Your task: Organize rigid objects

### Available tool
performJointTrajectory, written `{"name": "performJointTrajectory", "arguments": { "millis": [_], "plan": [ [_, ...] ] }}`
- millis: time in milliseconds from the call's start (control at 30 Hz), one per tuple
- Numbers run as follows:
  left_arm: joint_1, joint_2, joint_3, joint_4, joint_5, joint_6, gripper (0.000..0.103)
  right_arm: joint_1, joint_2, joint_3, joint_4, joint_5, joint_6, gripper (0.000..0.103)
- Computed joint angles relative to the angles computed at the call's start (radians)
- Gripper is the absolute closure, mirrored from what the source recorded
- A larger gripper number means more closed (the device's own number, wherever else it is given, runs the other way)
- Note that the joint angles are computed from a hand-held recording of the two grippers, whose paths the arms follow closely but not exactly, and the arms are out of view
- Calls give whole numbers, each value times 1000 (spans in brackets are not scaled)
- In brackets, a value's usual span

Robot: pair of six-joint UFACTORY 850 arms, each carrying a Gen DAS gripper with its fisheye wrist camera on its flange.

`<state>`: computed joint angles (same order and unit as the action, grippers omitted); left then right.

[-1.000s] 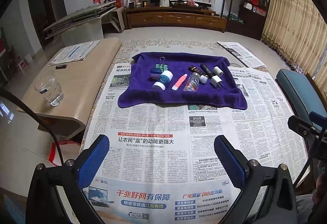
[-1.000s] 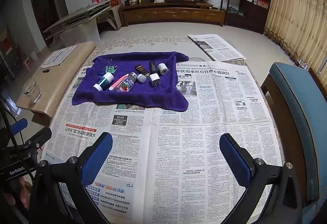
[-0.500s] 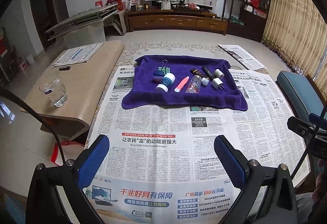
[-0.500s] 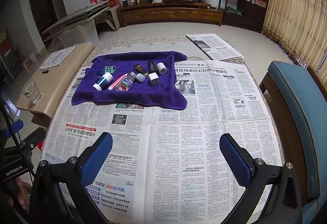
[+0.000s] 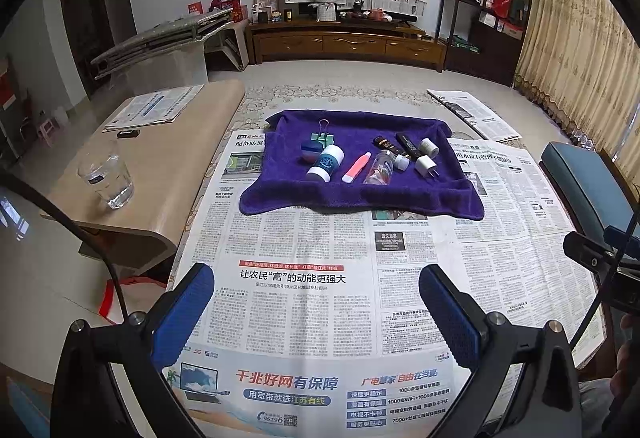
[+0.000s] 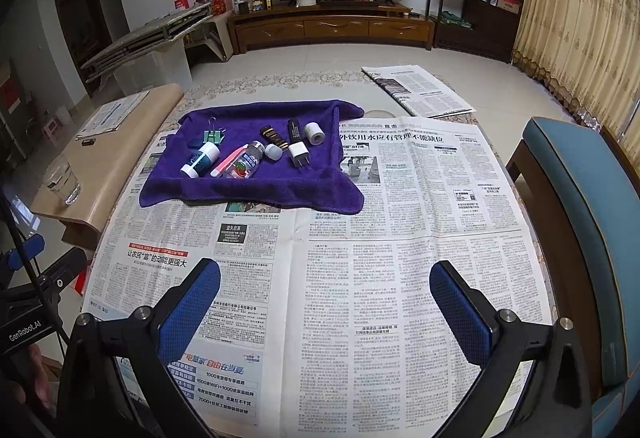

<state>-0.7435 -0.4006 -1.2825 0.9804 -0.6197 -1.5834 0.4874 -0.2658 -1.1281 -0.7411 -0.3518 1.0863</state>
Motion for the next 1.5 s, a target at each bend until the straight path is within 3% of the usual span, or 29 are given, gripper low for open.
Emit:
{"name": "performJointTrajectory", "arguments": {
  "millis": [1500],
  "plan": [
    [0,9,10,-2,0,-6,0,-6,15,22,-20,6,23,0]
  ]
}}
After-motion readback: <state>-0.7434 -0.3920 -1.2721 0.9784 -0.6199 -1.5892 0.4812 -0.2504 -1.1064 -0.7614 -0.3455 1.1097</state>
